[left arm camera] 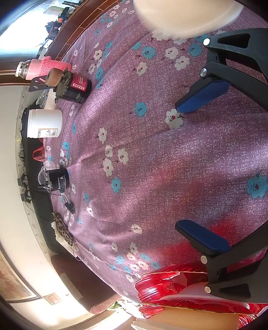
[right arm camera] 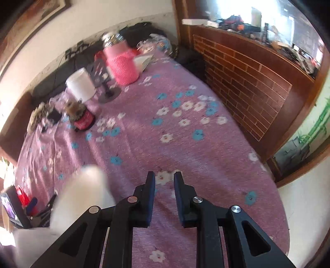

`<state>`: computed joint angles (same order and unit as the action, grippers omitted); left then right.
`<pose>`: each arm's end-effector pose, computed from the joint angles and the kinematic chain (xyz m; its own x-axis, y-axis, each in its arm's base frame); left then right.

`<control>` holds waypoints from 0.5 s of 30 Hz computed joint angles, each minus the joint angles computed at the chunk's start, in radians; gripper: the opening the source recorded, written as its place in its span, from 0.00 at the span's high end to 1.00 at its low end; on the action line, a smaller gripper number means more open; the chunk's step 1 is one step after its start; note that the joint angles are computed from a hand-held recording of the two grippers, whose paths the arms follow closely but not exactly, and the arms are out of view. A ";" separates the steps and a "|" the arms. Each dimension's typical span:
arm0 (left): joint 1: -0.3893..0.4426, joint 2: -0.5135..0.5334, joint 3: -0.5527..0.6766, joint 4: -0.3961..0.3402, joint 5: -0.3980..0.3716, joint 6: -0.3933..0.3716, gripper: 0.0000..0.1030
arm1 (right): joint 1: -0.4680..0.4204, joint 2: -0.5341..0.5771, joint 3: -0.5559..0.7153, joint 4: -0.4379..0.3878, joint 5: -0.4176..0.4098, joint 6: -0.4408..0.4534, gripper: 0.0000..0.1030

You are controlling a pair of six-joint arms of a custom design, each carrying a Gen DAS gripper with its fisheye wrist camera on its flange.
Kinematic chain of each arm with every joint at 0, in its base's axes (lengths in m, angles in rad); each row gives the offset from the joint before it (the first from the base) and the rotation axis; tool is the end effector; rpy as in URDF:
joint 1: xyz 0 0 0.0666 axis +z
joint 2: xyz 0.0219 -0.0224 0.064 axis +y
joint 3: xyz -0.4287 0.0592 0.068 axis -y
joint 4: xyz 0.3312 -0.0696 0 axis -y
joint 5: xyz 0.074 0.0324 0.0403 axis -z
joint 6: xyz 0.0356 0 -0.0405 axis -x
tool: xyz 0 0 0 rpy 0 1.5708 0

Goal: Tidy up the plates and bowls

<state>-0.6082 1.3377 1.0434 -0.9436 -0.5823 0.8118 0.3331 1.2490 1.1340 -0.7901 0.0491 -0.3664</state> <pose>0.2897 -0.1784 0.3692 -0.7730 -0.2002 -0.6020 -0.3358 0.9342 0.1206 0.3290 0.1115 0.4345 -0.8007 0.1016 -0.5904 -0.0119 0.9826 0.1852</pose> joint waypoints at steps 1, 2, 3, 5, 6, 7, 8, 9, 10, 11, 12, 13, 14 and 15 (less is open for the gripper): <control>-0.002 0.000 0.001 -0.002 -0.001 0.002 0.00 | -0.015 -0.005 -0.001 0.006 -0.007 -0.008 0.81; -0.001 0.000 0.000 -0.001 0.000 0.001 0.00 | -0.024 -0.008 -0.001 0.011 -0.013 -0.016 0.81; -0.002 0.000 0.001 -0.002 0.000 0.002 0.00 | -0.032 -0.010 0.002 0.014 -0.020 -0.024 0.81; -0.001 0.000 0.000 -0.001 0.000 0.001 0.00 | -0.042 -0.011 0.007 0.018 -0.034 -0.032 0.81; -0.002 0.000 0.001 -0.002 -0.001 0.003 0.00 | -0.045 -0.011 0.009 0.021 -0.038 -0.033 0.81; -0.002 0.000 0.001 -0.002 -0.001 0.003 0.00 | -0.047 -0.009 0.012 0.022 -0.042 -0.032 0.81; -0.002 0.000 0.001 -0.002 -0.001 0.003 0.00 | -0.049 -0.005 0.014 0.023 -0.045 -0.031 0.80; -0.001 0.000 0.000 0.000 0.000 0.001 0.00 | -0.050 0.000 0.018 0.021 -0.050 -0.033 0.80; -0.002 0.000 0.001 -0.002 -0.001 0.002 0.00 | -0.051 0.004 0.020 0.021 -0.056 -0.035 0.80; -0.002 0.000 0.001 -0.002 -0.001 0.002 0.00 | -0.050 0.008 0.023 0.021 -0.062 -0.039 0.80; -0.002 0.000 0.000 -0.001 -0.001 0.002 0.00 | -0.047 0.011 0.026 0.021 -0.056 -0.043 0.80; -0.002 0.000 0.000 -0.001 -0.001 0.002 0.00 | -0.037 0.017 0.033 0.018 -0.032 -0.051 0.80; -0.002 0.000 0.000 -0.001 -0.001 0.002 0.00 | -0.027 0.025 0.041 0.015 -0.002 -0.059 0.80; -0.001 0.000 0.000 -0.001 -0.001 0.001 0.00 | -0.011 0.043 0.054 0.008 0.044 -0.063 0.76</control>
<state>-0.6094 1.3376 1.0437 -0.9443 -0.5829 0.8129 0.3218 1.2918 1.1878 -0.7825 0.0933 -0.4295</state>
